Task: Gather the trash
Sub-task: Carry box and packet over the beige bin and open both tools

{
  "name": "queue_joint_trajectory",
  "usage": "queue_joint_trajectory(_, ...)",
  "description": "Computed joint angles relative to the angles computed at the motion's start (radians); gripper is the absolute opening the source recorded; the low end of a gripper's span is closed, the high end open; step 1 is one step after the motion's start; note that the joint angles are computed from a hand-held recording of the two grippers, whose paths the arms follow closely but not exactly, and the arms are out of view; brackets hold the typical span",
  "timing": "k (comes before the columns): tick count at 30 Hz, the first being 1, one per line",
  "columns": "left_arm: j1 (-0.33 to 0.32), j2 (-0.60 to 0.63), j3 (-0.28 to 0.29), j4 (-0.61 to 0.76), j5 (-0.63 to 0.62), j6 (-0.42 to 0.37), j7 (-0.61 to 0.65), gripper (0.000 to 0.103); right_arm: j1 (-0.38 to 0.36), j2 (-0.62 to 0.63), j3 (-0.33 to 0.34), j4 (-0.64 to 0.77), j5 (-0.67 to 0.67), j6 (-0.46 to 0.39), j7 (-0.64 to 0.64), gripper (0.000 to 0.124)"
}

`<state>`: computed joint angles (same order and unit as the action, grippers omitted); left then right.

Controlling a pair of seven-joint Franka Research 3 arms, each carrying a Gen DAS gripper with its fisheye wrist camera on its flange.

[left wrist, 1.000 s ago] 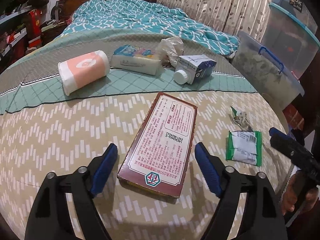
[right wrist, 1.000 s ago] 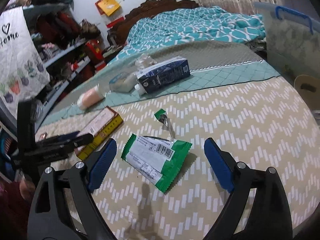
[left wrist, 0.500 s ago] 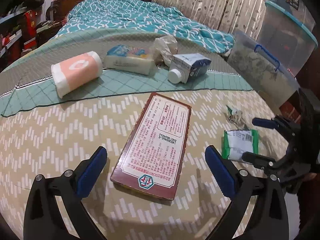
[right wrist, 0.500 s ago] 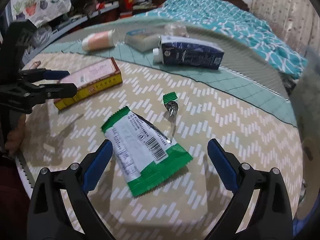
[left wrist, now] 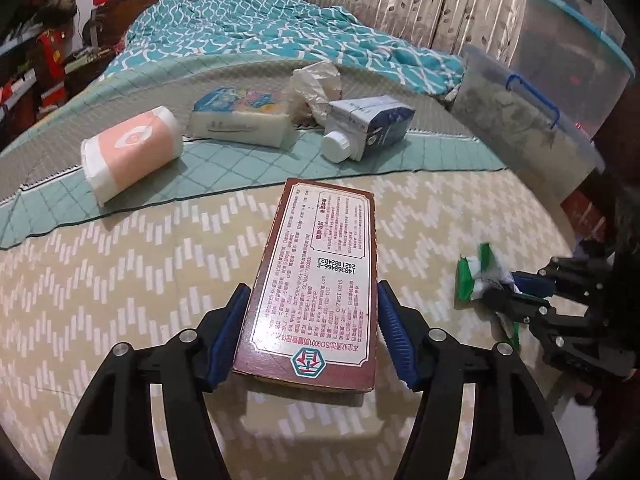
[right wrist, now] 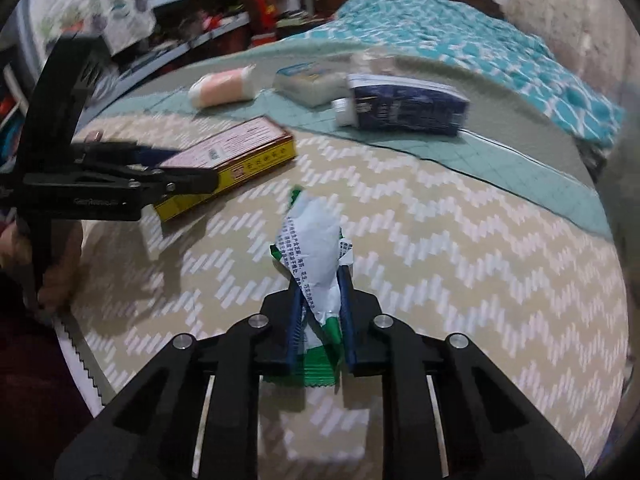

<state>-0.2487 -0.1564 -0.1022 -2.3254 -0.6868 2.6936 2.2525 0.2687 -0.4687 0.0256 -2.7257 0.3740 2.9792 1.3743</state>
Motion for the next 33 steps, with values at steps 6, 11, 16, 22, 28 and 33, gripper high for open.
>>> queue_joint_trajectory(6,-0.016,0.030,-0.019,0.078,-0.035,-0.084,0.027,0.059,-0.085,-0.078,-0.016,-0.066,0.032,0.048,0.084,0.018)
queue_joint_trajectory(11,-0.040,0.085,-0.070,0.174,-0.047,-0.150,0.044,0.058,-0.174,-0.180,-0.037,-0.146,0.029,0.091,0.138,0.018)
queue_joint_trajectory(16,-0.071,0.196,-0.151,0.314,-0.014,-0.186,0.015,0.058,-0.277,-0.285,-0.166,-0.220,0.053,0.105,0.133,0.018)
queue_joint_trajectory(22,-0.131,0.409,-0.263,0.579,0.121,-0.238,-0.113,0.058,-0.337,-0.260,-0.355,-0.198,0.109,0.109,0.050,0.018)
queue_joint_trajectory(28,-0.235,0.673,-0.326,0.912,0.304,-0.287,-0.262,0.067,-0.175,-0.144,-0.588,-0.090,0.257,0.156,-0.090,0.034)
queue_joint_trajectory(33,-0.266,0.776,-0.331,1.054,0.415,-0.330,-0.416,0.083,-0.191,-0.122,-0.579,-0.085,0.282,0.226,-0.094,0.075)
